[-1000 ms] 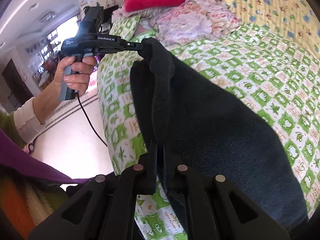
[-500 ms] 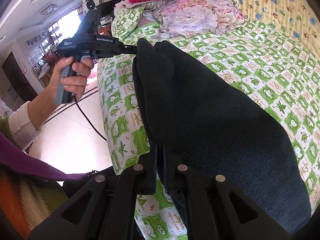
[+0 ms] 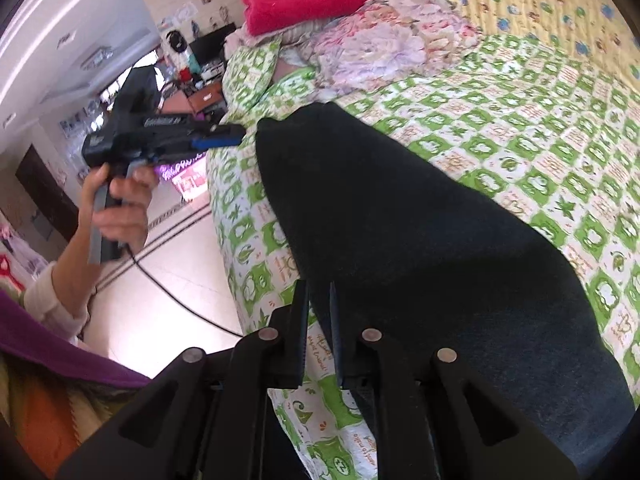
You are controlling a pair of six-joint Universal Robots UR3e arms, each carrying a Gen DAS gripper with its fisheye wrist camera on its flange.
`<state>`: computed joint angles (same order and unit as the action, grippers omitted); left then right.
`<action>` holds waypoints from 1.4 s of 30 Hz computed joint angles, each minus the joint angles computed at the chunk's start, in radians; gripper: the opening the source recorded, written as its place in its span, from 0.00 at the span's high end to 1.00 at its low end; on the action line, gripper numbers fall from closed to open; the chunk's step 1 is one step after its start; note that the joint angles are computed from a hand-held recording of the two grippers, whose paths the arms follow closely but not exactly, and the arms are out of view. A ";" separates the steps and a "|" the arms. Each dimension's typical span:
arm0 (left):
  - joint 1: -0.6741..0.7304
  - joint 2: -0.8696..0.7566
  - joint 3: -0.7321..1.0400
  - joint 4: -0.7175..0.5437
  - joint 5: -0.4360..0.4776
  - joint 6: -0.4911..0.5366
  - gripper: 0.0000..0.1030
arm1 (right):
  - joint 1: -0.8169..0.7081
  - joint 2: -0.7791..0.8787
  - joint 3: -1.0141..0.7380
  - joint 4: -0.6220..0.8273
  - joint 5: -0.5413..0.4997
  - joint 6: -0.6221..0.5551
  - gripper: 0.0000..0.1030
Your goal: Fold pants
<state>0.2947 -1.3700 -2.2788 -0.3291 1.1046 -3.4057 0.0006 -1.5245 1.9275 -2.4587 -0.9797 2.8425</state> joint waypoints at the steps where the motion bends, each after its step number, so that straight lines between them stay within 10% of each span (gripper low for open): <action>1: -0.011 -0.008 0.009 -0.006 0.012 -0.002 0.75 | -0.013 -0.006 0.004 0.000 0.008 0.007 0.89; 16: -0.059 -0.202 0.114 -0.023 0.077 -0.043 0.61 | -0.295 -0.034 0.018 -0.009 0.171 0.198 0.87; 22: -0.080 -0.288 0.171 -0.014 0.116 -0.021 0.61 | -0.332 0.127 -0.140 0.077 0.207 0.250 0.58; 42: -0.073 -0.458 0.306 0.015 0.082 0.054 0.61 | -0.274 0.802 -1.027 1.098 0.390 -0.026 0.58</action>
<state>0.2213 -1.8280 -1.9726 -0.3142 1.1863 -3.3517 -0.2734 -0.7228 0.9009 -1.3604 -0.5897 2.8161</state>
